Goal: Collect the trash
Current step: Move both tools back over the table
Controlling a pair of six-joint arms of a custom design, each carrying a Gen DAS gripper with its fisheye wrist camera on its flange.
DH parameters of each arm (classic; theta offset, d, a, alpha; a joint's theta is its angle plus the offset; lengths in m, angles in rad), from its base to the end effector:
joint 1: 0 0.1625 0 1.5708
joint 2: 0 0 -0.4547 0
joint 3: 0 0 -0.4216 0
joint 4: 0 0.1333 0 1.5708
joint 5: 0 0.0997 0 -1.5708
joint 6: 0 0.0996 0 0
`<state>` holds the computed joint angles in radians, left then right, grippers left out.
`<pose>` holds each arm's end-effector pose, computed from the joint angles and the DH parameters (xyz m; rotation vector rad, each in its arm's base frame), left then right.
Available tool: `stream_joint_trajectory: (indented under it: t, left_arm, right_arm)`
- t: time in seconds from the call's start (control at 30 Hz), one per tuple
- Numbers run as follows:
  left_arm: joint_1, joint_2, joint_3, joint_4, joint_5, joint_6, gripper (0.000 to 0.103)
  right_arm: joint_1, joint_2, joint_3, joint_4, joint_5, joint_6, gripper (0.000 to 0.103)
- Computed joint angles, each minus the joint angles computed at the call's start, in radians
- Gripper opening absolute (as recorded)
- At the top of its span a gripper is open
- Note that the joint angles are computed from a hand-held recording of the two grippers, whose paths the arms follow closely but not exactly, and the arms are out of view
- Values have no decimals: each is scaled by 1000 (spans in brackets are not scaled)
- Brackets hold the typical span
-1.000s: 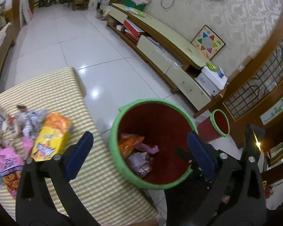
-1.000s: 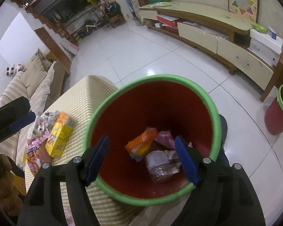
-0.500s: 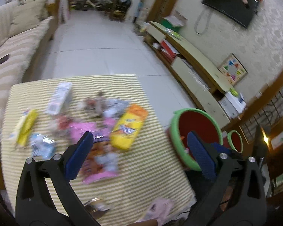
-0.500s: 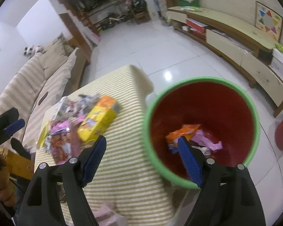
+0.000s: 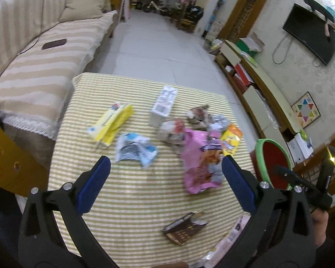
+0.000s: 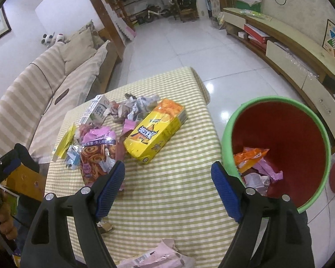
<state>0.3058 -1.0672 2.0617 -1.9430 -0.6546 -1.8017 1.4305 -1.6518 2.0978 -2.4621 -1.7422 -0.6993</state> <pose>-0.4080 -0.3514 0.0999 -0.2557 2.2919 -1.0949 0.0486 -0.4874 0.3882 0.7117 -2.6747 0.4752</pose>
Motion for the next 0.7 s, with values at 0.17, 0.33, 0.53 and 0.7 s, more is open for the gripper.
stream_joint_trajectory:
  t: [0.17,0.33,0.53,0.7]
  left_arm:
    - [5,-35,40,24,-14,-44,98]
    - [33,-47,57,7,-22,-11,98]
    - [91,-66,64,6,-21,51,98]
    - [155,-64,59,-1,-5,128,98]
  right_arm:
    - [19,27,2,-16,-24,10,77]
    - [28,65,-13,-16,-39,31,78]
    - [43,124,-30,-35,-64,66,81]
    - [53,182,-48,-58,-89,92,81]
